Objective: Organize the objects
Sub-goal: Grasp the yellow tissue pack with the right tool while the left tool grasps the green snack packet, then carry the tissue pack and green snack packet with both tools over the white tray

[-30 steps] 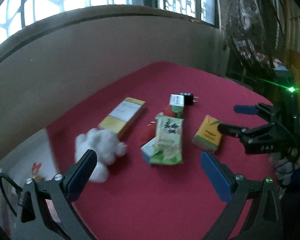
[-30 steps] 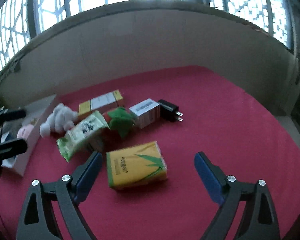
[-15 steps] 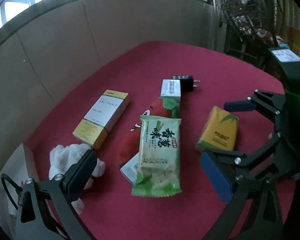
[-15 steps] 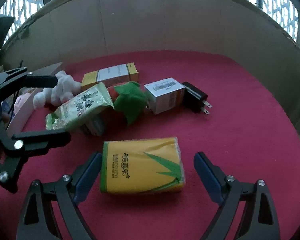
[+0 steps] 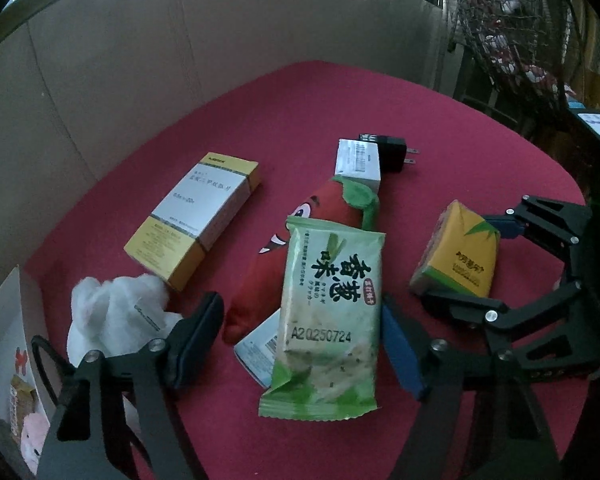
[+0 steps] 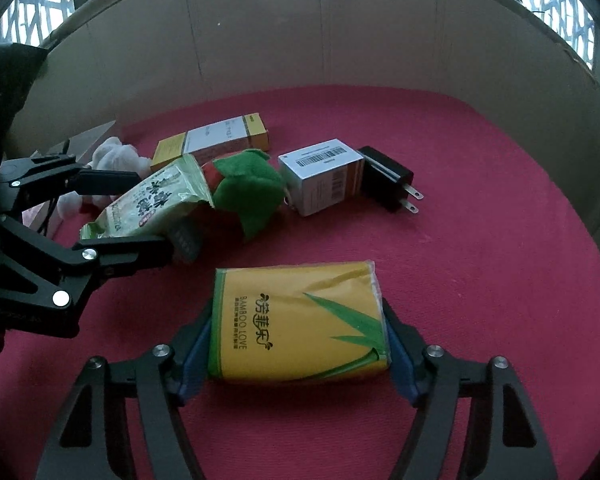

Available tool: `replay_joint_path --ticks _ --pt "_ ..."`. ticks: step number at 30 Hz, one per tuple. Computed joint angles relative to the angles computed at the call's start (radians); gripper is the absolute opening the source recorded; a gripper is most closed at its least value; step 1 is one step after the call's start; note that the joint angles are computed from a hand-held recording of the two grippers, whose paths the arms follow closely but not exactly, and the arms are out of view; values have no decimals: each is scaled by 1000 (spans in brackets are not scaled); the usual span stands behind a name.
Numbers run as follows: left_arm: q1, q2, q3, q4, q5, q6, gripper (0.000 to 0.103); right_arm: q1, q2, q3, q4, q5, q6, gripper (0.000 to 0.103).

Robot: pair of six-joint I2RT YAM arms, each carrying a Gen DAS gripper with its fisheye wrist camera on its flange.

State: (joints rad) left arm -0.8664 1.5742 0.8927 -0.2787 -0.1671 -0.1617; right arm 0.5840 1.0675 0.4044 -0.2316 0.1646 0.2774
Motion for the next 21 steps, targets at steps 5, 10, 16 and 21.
replay_joint_path --ticks 5,10,16,21 --pt "-14 -7 -16 20 -24 -3 57 18 41 16 15 23 6 77" --pt "-12 -7 -24 44 -26 -1 49 19 45 17 16 26 7 77" --pt "-21 -42 -59 87 -42 -1 41 21 44 17 14 30 8 77" --pt "-32 -80 -78 98 -59 -34 40 23 29 13 0 63 30 76"
